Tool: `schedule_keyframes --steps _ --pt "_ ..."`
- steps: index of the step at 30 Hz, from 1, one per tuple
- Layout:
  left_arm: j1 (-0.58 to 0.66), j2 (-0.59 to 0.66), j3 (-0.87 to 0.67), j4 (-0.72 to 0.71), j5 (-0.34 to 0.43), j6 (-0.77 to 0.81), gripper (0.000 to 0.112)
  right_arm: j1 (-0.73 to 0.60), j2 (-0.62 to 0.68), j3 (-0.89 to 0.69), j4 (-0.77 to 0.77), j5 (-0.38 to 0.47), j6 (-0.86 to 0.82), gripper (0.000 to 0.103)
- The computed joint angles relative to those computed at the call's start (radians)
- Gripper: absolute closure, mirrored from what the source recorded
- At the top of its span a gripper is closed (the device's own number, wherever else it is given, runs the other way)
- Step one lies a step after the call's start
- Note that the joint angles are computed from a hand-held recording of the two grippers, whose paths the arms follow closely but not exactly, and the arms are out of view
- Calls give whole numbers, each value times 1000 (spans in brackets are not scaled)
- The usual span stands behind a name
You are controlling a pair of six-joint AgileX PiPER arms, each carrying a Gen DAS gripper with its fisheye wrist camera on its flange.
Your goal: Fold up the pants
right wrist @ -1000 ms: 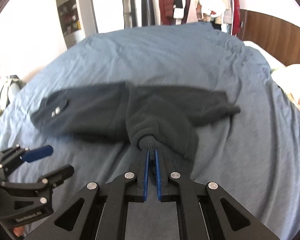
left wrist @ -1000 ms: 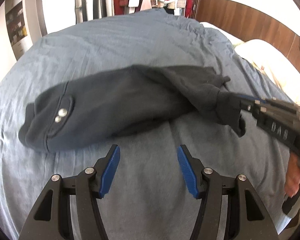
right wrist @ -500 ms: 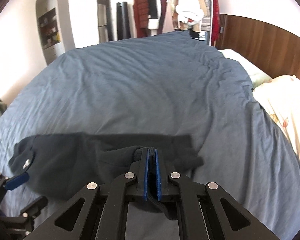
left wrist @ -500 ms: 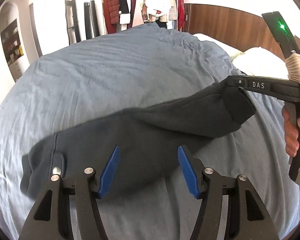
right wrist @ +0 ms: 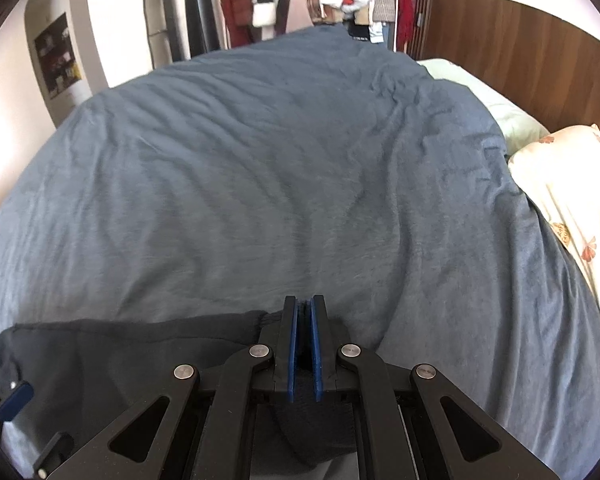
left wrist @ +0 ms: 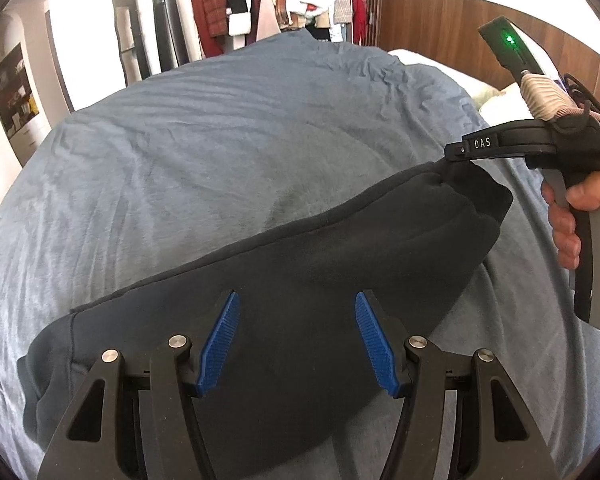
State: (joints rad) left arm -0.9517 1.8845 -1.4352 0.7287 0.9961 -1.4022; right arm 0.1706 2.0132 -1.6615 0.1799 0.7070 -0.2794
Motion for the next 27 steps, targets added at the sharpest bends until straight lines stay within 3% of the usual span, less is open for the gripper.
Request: schedule_keyframes --steps 11,15,17,21,27 --pt "75 82 -50 -44 -51 78 53 -25 185 -169 4 58 50 93" --pt "76 83 -56 -20 -54 85 50 -54 129 -68 24 -30 57 84" --pt "76 82 -64 -6 -59 102 50 -82 81 2 110 -72 -7 77" --pt "71 85 -96 9 -73 169 48 -153 -40 186 342 -151 -186 77" --pt "46 119 -176 20 -48 261 47 -270 -119 391 708 -165 -429 77"
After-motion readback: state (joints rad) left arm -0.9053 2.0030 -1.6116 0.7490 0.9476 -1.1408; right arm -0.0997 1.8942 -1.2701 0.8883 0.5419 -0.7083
